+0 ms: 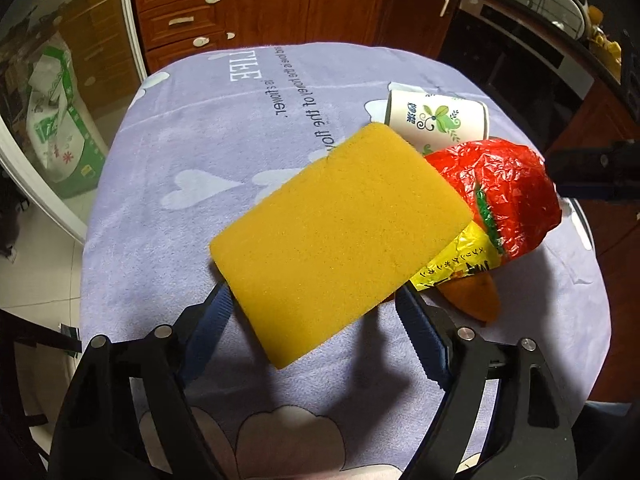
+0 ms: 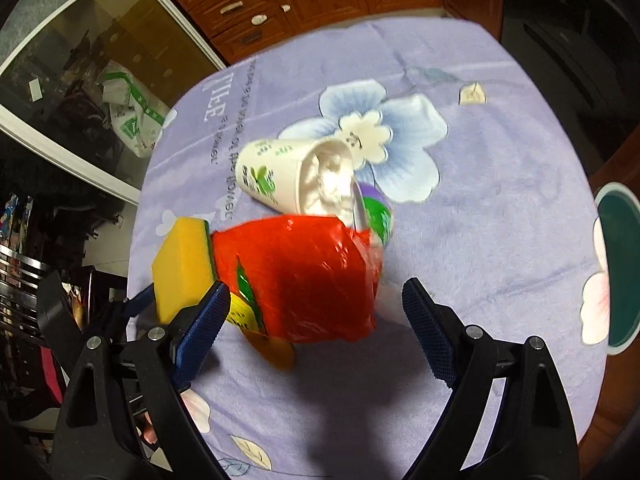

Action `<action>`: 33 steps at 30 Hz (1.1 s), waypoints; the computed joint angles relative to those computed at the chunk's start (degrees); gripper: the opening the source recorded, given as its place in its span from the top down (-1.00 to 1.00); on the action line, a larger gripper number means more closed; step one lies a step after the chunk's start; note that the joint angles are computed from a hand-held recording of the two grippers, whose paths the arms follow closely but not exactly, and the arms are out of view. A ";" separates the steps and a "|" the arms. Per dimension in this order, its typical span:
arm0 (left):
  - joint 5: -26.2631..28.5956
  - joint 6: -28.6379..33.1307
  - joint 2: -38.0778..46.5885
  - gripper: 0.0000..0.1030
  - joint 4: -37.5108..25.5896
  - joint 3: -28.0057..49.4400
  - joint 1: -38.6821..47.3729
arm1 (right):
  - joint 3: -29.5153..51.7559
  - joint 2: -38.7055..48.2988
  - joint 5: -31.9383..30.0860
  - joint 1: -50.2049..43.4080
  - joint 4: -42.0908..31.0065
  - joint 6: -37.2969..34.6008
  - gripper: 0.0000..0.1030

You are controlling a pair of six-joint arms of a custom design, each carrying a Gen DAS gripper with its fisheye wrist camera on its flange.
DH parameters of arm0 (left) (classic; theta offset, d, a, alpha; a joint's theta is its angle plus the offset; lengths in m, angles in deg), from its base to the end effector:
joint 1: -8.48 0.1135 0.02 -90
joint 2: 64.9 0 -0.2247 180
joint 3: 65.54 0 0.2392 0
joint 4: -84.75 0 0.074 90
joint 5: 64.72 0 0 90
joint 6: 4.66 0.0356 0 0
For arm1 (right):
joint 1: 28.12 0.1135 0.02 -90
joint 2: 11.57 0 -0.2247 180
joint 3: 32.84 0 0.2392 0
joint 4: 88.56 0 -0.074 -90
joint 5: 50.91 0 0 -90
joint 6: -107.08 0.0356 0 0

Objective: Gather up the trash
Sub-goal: 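Grasp the yellow sponge with the left gripper while the right gripper grasps the red bag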

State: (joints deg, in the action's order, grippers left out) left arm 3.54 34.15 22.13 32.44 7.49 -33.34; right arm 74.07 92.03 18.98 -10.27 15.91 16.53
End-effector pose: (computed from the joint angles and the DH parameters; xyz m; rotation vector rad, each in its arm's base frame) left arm 0.2200 -0.1792 0.1820 -0.3151 2.5696 -0.0517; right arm 0.3241 0.1172 0.2434 -0.5310 2.7863 0.5637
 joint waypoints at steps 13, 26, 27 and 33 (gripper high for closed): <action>-2.25 -7.30 -10.81 -0.30 -5.17 -5.90 -0.88 | 2.88 -0.59 1.41 3.45 1.14 -1.64 -0.63; -3.37 -20.33 -21.77 -0.30 -11.19 -13.74 -5.59 | 10.91 11.51 2.68 12.28 -2.22 -8.47 -0.63; -3.31 -20.51 -22.14 -0.30 -11.03 -14.03 -5.68 | 10.38 11.48 2.47 12.05 -3.03 -8.84 -0.63; -3.23 -22.09 -22.40 -0.31 -10.29 -14.79 -6.49 | 0.60 6.10 2.57 13.03 -2.21 -10.71 -0.63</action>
